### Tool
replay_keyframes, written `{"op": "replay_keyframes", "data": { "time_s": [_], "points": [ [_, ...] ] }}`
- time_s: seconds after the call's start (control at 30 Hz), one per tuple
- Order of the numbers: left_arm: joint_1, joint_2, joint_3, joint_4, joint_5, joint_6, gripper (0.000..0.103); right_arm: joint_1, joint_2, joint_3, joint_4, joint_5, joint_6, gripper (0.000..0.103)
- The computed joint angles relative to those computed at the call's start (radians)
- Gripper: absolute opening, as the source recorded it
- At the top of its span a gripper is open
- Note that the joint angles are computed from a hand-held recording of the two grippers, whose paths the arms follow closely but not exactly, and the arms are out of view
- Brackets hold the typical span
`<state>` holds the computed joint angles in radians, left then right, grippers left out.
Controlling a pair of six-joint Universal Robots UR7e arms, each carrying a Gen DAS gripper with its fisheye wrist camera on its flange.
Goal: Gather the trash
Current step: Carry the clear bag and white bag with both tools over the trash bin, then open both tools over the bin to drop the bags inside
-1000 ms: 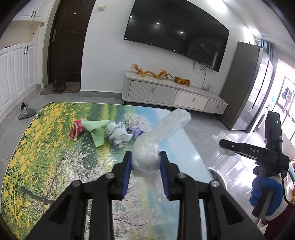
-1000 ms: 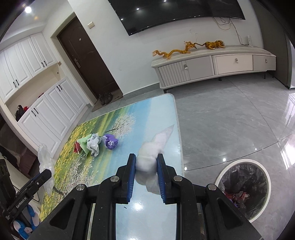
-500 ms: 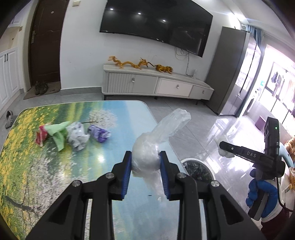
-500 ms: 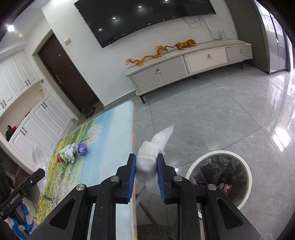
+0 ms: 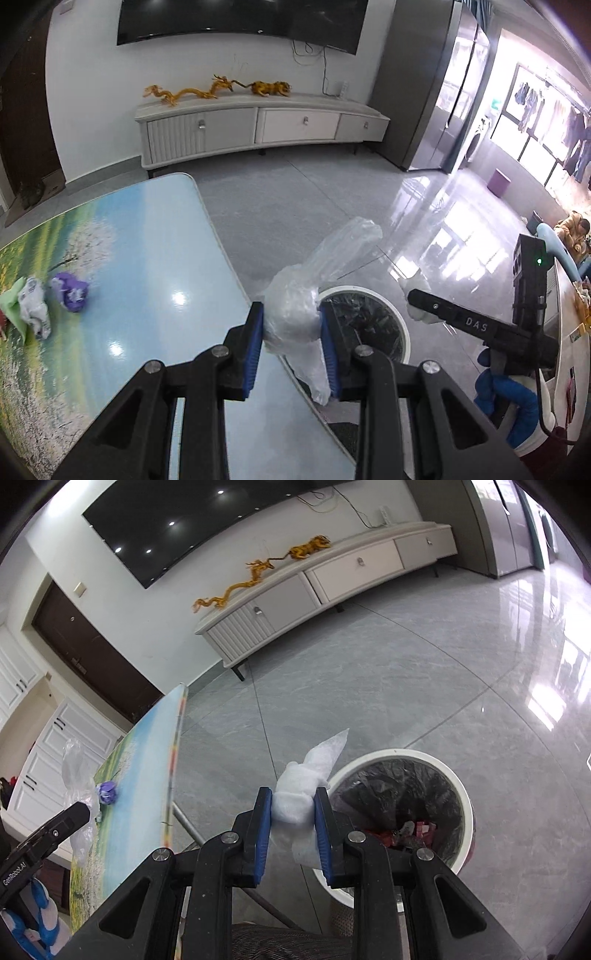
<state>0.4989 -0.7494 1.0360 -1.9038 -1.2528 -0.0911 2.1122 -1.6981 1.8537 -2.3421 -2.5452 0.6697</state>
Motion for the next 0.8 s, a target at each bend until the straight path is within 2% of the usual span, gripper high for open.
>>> {"op": "replay_keyframes", "data": {
  "time_s": [0.3, 0.47, 0.7, 0.8],
  "points": [
    [-0.004, 0.178, -0.150, 0.120, -0.081, -0.009, 0.028, -0.114, -0.095, 0.076, -0.020, 0.094, 0.015, 0.022],
    [-0.003, 0.246, -0.209, 0.167, -0.131, -0.022, 0.029, -0.152, -0.122, 0.091, -0.004, 0.121, 0.021, 0.024],
    [0.008, 0.309, -0.278, 0.213, -0.205, -0.060, 0.031, -0.170, -0.148, 0.102, 0.042, 0.119, 0.060, 0.027],
    [0.014, 0.321, -0.293, 0.217, -0.242, -0.078, 0.041, -0.164, -0.153, 0.103, 0.060, 0.108, 0.085, 0.036]
  ]
}}
